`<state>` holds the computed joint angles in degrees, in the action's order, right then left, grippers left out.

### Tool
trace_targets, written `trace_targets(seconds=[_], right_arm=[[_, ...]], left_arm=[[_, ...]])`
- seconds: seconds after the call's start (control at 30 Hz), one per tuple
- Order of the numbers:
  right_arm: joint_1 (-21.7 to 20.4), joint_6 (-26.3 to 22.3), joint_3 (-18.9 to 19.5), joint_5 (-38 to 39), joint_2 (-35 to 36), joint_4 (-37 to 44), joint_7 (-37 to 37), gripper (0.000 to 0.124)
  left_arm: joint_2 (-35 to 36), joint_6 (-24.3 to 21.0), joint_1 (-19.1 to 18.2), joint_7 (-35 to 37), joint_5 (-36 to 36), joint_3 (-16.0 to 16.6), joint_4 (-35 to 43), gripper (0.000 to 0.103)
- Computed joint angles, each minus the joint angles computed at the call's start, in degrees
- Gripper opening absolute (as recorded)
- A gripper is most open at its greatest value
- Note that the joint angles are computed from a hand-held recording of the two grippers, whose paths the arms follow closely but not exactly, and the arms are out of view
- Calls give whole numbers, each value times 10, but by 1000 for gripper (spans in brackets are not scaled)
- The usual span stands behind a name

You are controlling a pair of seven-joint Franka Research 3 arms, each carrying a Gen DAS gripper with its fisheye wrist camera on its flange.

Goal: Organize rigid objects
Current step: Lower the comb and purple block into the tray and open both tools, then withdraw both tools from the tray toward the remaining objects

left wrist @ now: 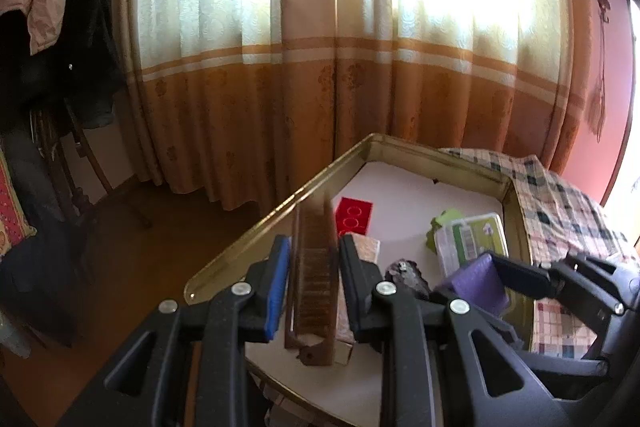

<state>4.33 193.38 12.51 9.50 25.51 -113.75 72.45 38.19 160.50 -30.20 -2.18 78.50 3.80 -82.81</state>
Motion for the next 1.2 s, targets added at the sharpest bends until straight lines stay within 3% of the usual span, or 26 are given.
trace_targets(seconds=[0.07, 0.13, 0.2, 0.4, 0.43, 0.57, 0.77, 0.93, 1.1, 1.17, 1.2], right_arm=[[35, 3, -37, 11, 2, 4, -9, 45], [3, 0, -5, -3, 4, 5, -9, 58], [-23, 1, 21, -9, 1, 0, -2, 75], [-95, 38, 72, -54, -30, -51, 45, 77], [-99, 46, 70, -60, -38, -62, 55, 77], [-181, 80, 111, -134, -74, -118, 132, 82], [-185, 99, 47, -157, -134, -192, 175, 83], [-153, 102, -36, -101, -159, -226, 174, 83], [-97, 82, -121, -2, -159, -226, 153, 84], [-92, 65, -136, 15, -154, -218, 153, 84], [-108, 54, -129, 0, -151, -212, 169, 84]], left_arm=[[1, -6, -2, 5, -2, 0, 1, 35], [0, -14, -7, -4, 3, 3, 0, 64], [-9, -32, -16, -33, 22, 11, -8, 79], [-30, -44, -5, -91, 66, -3, -27, 96], [-32, -42, -1, -96, 69, -7, -28, 97], [-34, -21, 9, -104, 71, -23, -31, 97], [-27, -4, -7, -84, 86, -37, -16, 100], [-5, 4, -31, -23, 69, -44, 22, 103], [44, 21, -44, 106, -18, -62, 89, 103], [68, 23, -46, 162, -58, -72, 119, 103], [81, 11, -49, 195, -81, -78, 138, 103]])
